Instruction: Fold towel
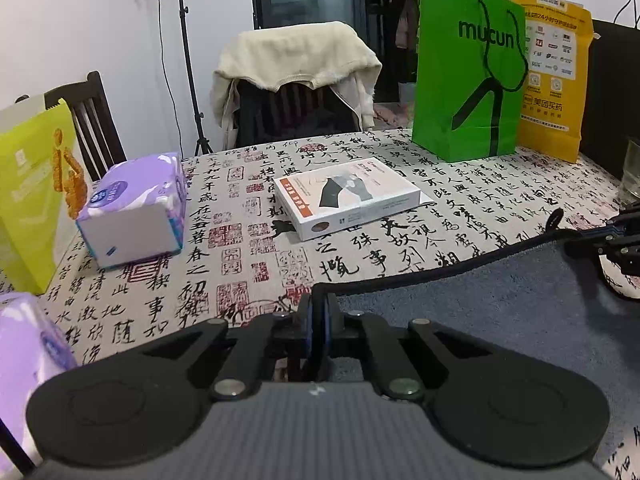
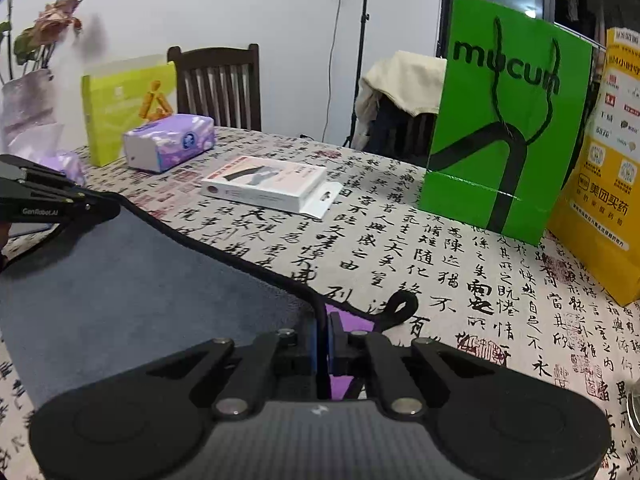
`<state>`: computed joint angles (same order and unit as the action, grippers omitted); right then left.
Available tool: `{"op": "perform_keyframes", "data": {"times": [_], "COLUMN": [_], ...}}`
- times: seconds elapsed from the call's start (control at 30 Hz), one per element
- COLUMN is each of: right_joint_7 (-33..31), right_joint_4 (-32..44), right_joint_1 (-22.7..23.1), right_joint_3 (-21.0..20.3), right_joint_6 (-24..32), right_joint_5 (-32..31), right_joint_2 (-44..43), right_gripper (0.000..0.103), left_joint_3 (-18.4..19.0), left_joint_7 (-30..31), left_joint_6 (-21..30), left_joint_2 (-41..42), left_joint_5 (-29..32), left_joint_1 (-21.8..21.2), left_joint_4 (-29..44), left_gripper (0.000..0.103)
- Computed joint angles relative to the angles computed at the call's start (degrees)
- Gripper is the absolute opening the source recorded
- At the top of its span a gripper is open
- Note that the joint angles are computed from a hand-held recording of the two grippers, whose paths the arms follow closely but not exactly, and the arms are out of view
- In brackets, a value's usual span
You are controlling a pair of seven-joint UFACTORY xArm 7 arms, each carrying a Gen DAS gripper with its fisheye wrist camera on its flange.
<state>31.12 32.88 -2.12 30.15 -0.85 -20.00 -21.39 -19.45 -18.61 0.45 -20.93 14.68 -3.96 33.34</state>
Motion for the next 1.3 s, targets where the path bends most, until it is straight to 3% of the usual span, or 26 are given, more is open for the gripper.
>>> {"op": "perform_keyframes", "data": {"times": [0.27, 0.33, 0.4, 0.5, 0.6, 0.73, 0.9, 1.0, 1.3], "right_joint_7": [3.72, 4.52, 5.64, 6.68, 6.54, 6.19, 4.75, 5.01, 7.09], "right_joint_4": [1.8, 1.92, 1.78, 1.17, 0.07, -0.71, -1.66, -2.44, -5.75], "right_joint_1": [-3.85, -3.69, -4.3, -3.67, -1.51, -0.27, 4.71, 6.73, 13.53], "right_joint_3": [2.81, 2.46, 2.9, 1.85, -0.74, -1.22, -3.96, -4.26, -5.06], "right_joint_6": [1.6, 1.61, 1.35, 0.42, -0.36, 0.39, 3.01, 4.97, 12.73], "right_joint_5": [-3.12, -3.78, -4.69, -4.21, -2.19, -0.34, 2.13, 3.28, 6.32], "right_joint_2": [2.14, 2.33, 2.05, 1.72, 0.49, -2.04, -5.47, -8.67, -19.66], "right_gripper": [0.005, 0.005, 0.005, 0.012, 0.019, 0.033, 0.04, 0.052, 0.054], "left_joint_3": [-2.83, -3.75, -4.33, -0.79, 3.27, 8.0, 9.4, 10.07, 9.26], "left_joint_7": [-1.63, -3.26, -4.95, -3.22, 0.2, 5.32, 8.07, 9.42, 9.24], "left_joint_6": [-0.02, 0.51, 0.28, -0.02, 1.42, 5.68, 8.79, 11.07, 19.07], "left_joint_2": [4.2, 4.74, 4.27, 2.58, 0.07, -3.66, -10.05, -14.58, -30.26], "left_joint_5": [3.15, 4.48, 6.15, 5.8, 3.53, -0.89, -4.79, -6.88, -10.7], "left_joint_1": [4.01, 5.58, 7.0, 3.99, -0.49, -6.51, -9.01, -10.49, -13.25], "left_joint_4": [3.16, 3.58, 3.12, 1.43, -0.34, -2.27, -5.17, -6.8, -11.99], "left_gripper": [0.009, 0.023, 0.056, 0.074, 0.084, 0.086, 0.088, 0.089, 0.091]}}
